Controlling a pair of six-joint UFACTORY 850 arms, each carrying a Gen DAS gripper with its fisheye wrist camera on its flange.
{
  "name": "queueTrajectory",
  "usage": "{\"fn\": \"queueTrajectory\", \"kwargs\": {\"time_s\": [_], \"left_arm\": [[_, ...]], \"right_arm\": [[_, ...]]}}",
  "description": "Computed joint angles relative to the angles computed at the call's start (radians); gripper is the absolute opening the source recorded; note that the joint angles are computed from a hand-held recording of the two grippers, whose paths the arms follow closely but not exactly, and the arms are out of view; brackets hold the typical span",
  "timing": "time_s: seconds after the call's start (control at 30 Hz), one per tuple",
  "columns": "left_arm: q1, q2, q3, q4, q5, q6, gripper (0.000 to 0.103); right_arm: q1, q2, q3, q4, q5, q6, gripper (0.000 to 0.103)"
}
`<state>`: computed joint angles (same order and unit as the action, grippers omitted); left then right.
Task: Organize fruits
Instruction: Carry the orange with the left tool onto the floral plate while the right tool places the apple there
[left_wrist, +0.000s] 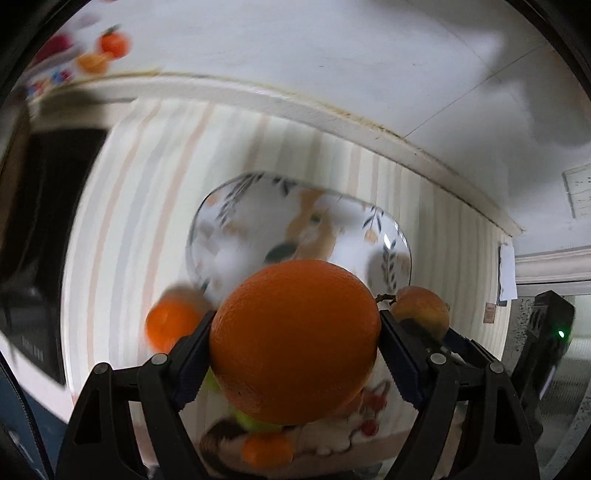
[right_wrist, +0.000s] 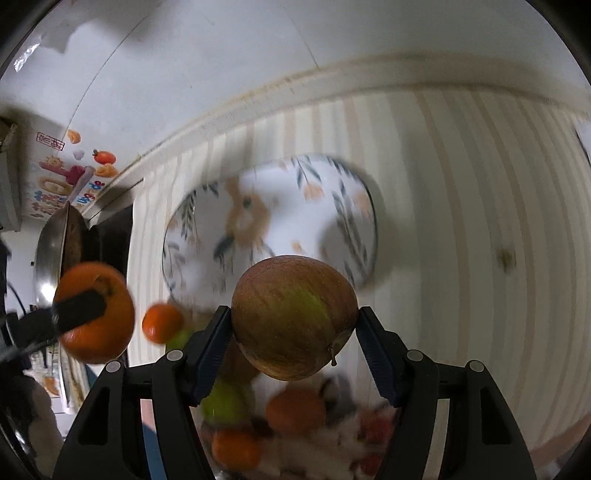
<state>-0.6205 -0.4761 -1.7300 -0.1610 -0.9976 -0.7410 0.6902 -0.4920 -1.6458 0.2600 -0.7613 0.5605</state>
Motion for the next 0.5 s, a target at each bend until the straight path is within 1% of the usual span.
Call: {"fn": "queueTrajectory", "kwargs": {"time_s": [0.07,0.1,0.27,0.37,0.4,0.5], "left_arm": [[0.021,-0.088,-0.101,-0.018,-0.049,0.045,0.082],[0.024,-0.119,-0.125,-0.024,-0.059,0.061,0.082],[0.049,-0.303,-0.314,-0.062,-0.167,0.115,0.082],[0.052,-0.376,-0.404,-0.067,-0.221,0.133,0.082],[0.054,-0.387,-0.415,-0.07,-0.23,0.137,0.082],[0.054,-0.425,-0.464,-0.072,-0.267,0.131,0.082]], "right_arm": [[-0.01,-0.062,-0.086,-0.026,-0.033,-0.01,0.07],[-0.016,-0.103,-0.141,-0.033,-0.058,-0.024,0.07],[-0.037,-0.268,-0.342,-0.045,-0.162,-0.089,0.07],[-0.045,-0.354,-0.449,-0.054,-0.221,-0.116,0.07],[-0.048,-0.38,-0.48,-0.05,-0.24,-0.13,0.07],[-0.053,-0.419,-0.529,-0.04,-0.267,-0.151,0.071]]}}
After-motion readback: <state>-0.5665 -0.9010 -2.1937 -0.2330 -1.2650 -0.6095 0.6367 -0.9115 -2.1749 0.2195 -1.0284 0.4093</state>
